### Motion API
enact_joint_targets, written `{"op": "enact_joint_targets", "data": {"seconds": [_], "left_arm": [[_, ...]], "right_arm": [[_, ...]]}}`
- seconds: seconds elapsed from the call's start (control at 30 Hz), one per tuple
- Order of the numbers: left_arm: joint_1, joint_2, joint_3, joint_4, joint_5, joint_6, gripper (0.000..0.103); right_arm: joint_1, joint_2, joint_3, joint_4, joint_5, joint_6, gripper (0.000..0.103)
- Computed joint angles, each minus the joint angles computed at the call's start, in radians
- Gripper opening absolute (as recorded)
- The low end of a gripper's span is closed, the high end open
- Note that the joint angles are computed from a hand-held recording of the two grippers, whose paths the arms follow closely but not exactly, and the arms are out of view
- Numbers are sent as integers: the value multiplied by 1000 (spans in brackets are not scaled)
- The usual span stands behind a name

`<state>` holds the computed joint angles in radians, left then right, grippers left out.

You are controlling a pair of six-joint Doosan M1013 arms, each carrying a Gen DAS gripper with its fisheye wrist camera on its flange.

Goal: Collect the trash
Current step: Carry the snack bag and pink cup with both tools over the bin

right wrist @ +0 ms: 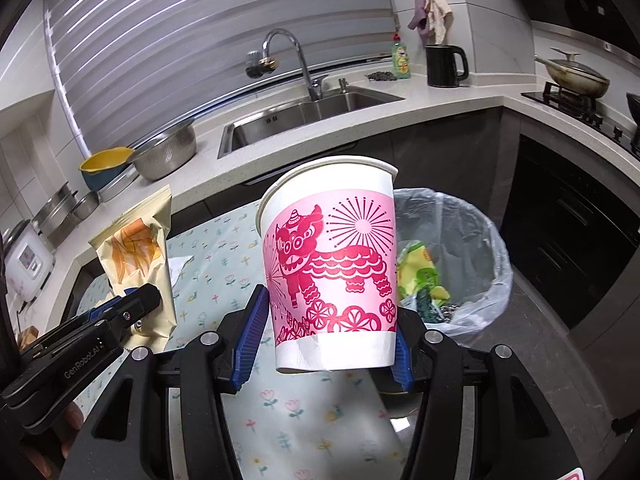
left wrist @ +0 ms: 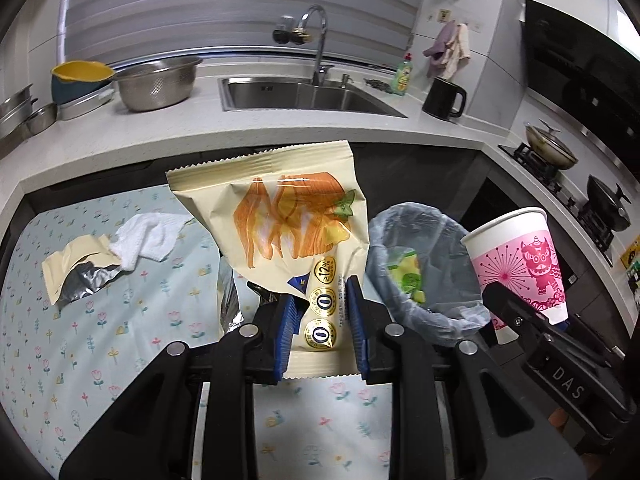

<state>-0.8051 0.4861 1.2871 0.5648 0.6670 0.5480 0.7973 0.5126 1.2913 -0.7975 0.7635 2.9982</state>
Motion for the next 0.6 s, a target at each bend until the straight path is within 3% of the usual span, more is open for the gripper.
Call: {"op": "enact_joint_targets", "data": {"seconds": [0.3, 0.6], "left_arm": [[-27, 77, -125, -139, 2, 192, 24], [-11, 192, -287, -452, 9, 496, 25]], "right_arm": [[-20, -59, 96, -53, 20, 95, 52], [-51, -94, 168, -67, 41, 162, 52]]}}
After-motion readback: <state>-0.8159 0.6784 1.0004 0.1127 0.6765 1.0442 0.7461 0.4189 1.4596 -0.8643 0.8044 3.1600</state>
